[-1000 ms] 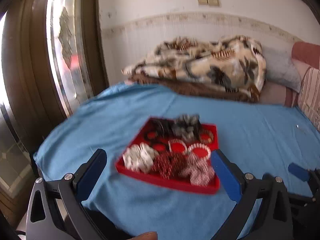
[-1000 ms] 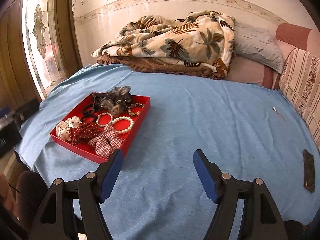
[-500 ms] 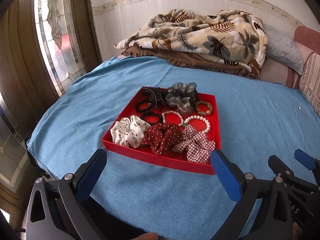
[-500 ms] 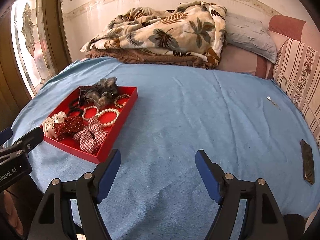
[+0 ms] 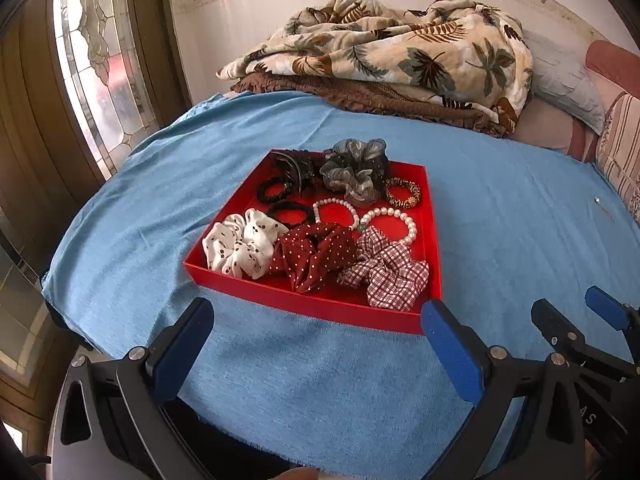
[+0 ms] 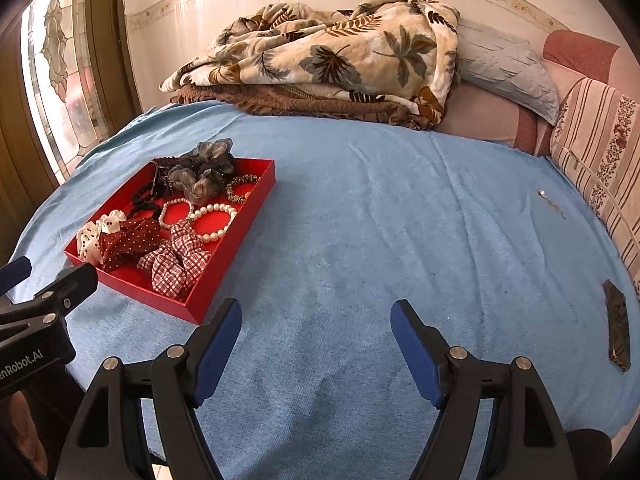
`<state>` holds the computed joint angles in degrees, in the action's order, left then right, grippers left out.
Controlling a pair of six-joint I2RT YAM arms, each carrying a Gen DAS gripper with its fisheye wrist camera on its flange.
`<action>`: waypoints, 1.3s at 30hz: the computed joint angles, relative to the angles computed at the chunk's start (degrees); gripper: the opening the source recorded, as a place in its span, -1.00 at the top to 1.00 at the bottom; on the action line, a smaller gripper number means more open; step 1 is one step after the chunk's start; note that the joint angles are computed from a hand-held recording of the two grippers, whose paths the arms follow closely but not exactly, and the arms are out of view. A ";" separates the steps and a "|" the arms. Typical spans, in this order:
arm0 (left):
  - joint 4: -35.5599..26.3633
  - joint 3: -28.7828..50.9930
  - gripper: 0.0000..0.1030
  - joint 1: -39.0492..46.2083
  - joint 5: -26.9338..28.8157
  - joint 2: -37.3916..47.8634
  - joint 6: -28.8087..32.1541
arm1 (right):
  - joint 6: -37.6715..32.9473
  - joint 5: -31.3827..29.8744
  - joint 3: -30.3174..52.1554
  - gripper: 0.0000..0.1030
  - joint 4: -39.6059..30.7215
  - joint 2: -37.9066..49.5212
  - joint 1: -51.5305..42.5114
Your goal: Organize jewelry
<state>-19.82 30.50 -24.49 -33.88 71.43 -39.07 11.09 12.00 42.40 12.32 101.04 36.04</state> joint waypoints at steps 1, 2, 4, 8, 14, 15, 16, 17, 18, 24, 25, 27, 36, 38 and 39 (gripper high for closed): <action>0.04 -0.02 -1.00 0.09 0.20 0.10 -0.04 | -0.01 0.02 0.04 -0.57 0.04 0.12 -0.05; 0.17 -0.09 -1.00 0.11 0.33 0.23 -0.10 | -0.04 0.04 0.09 -0.58 0.04 0.27 -0.10; 0.44 -0.17 -1.00 0.39 0.79 0.38 0.08 | -0.06 0.06 0.20 -0.58 0.03 0.55 -0.21; 0.47 -0.22 -1.00 0.26 1.37 0.66 0.01 | -0.06 -0.01 0.37 -0.58 -0.04 0.91 -0.24; 0.62 -0.06 -1.00 0.58 2.37 0.92 0.64 | -0.18 -0.01 0.39 -0.58 -0.11 1.10 -0.09; 0.57 -0.05 -1.00 0.59 2.44 0.94 0.62 | -0.20 0.07 0.36 -0.58 -0.04 1.14 0.01; 0.49 -0.01 -1.00 0.56 2.41 1.00 0.59 | -0.24 0.13 0.33 -0.58 0.00 1.12 0.06; 0.46 0.00 -1.00 0.53 2.41 1.02 0.54 | -0.28 0.18 0.31 -0.58 0.01 1.09 0.11; 0.48 -0.05 -1.00 0.53 2.47 0.99 0.48 | -0.32 0.18 0.28 -0.58 0.02 1.08 0.14; 0.78 -0.43 -1.00 1.05 3.10 0.85 0.82 | -0.29 0.40 0.34 -0.59 -0.12 1.08 0.36; 0.76 -0.45 -1.00 1.07 3.13 0.81 0.83 | -0.26 0.43 0.34 -0.59 -0.11 1.09 0.40; 0.73 -0.42 -1.00 1.02 3.08 0.83 0.78 | -0.23 0.40 0.37 -0.59 -0.12 1.11 0.43; 1.65 -0.99 -1.00 1.67 4.11 1.19 1.37 | -0.56 0.72 0.63 -0.60 -0.48 1.44 0.92; 1.72 -1.05 -1.00 1.57 4.08 1.25 1.31 | -0.66 0.70 0.76 -0.60 -0.58 1.58 0.87; 1.67 -0.88 -1.00 1.61 4.10 1.40 1.33 | -0.67 0.73 0.95 -0.61 -0.75 1.68 0.88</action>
<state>-18.14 29.61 -22.89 -29.78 72.83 -37.75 10.42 12.73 43.35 11.56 102.72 36.91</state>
